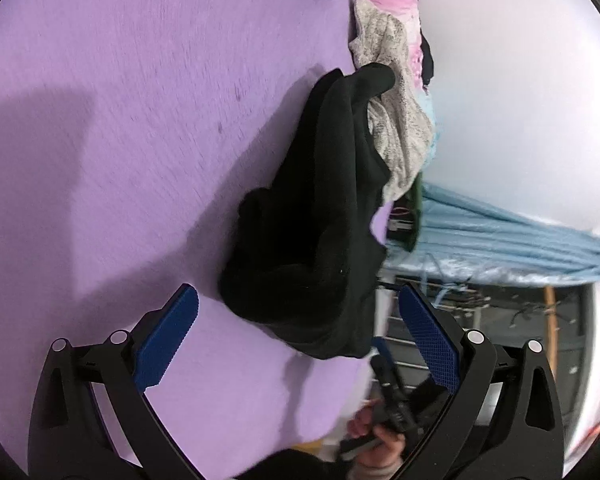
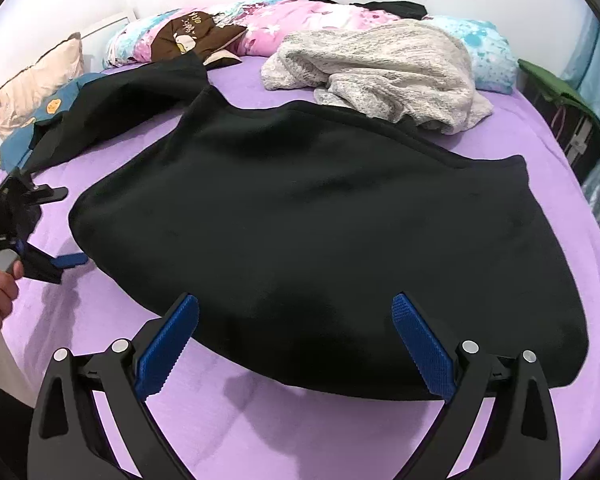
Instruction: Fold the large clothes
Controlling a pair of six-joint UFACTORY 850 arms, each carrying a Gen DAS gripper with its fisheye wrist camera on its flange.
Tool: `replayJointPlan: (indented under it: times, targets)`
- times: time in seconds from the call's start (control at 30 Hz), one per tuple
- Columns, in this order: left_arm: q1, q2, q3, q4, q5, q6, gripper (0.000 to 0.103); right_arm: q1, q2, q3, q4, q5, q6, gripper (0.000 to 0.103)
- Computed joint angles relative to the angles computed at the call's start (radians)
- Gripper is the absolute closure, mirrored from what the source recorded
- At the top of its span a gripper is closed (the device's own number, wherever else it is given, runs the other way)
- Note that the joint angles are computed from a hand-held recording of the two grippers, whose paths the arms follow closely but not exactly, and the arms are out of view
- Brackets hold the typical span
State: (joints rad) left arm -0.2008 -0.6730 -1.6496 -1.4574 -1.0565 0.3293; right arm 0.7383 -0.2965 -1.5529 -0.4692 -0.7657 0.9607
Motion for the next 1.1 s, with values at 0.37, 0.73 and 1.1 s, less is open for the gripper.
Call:
replayJointPlan:
  times: [0.37,0.73,1.1]
  targets:
    - [-0.03,-0.058,-0.031,-0.061,-0.035,-0.04,0.007,-0.015,-0.042,-0.026,0.03,0.038,0.006,0.007]
    - [-0.04,-0.052,-0.018,-0.04,0.045,-0.094,0.032,-0.035,-0.051,-0.01,0.001,0.035,0.026,0.007]
    - [-0.054,0.016,0.037,-0.041,0.141,-0.06,0.049,-0.062,-0.078,0.033,-0.001,0.042,0.041,0.007]
